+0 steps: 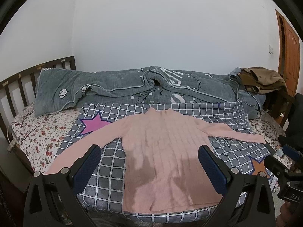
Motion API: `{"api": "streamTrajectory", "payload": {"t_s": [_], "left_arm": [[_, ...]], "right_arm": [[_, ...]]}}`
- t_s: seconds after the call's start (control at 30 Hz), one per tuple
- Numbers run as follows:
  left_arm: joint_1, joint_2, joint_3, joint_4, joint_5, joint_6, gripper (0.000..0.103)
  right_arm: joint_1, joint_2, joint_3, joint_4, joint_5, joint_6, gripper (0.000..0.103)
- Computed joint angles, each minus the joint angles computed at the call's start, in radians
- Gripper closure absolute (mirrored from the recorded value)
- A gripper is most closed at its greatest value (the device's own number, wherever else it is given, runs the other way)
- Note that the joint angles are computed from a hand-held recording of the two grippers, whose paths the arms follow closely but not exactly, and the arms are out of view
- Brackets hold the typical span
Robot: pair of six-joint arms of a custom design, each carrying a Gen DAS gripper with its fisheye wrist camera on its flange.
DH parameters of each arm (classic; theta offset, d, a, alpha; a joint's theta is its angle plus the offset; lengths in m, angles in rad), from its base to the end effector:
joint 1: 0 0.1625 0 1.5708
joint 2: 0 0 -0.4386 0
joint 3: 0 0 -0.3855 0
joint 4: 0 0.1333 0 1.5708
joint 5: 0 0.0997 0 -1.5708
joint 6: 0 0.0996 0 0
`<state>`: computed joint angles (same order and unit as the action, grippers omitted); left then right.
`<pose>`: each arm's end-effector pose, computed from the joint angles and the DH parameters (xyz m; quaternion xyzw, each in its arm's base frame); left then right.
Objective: Fold small clothes
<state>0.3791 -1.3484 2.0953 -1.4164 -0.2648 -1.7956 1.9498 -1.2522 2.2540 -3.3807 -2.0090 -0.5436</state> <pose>-0.3063 -0.3690 0.2340 0.0400 0.7613 -0.5186 0.3871 0.2619 -0.4115 0.2640 0.3230 -0.8417 0.3660 0.2307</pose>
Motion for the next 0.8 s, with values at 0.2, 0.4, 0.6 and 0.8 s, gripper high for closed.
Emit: {"api": "streamTrajectory", "payload": {"t_s": [0.2,0.4,0.6,0.8], "left_arm": [[0.005,0.001,-0.003,-0.017,-0.003,0.012,0.0],[0.01,-0.007,0.007,-0.043,-0.005,0.027,0.0],[0.011,-0.018,0.018,-0.036,0.006,0.007,0.0],[0.027,-0.033,0.016,0.114,0.006,-0.144,0.0]], "right_arm": [[-0.002,-0.004,0.001,0.002,0.007,0.006,0.0],[-0.003,-0.007,0.003,0.001,0.006,-0.001,0.0],[-0.002,-0.004,0.007,0.0,0.007,-0.005,0.0],[0.0,0.008,0.009,-0.018,0.009,-0.017,0.0]]}}
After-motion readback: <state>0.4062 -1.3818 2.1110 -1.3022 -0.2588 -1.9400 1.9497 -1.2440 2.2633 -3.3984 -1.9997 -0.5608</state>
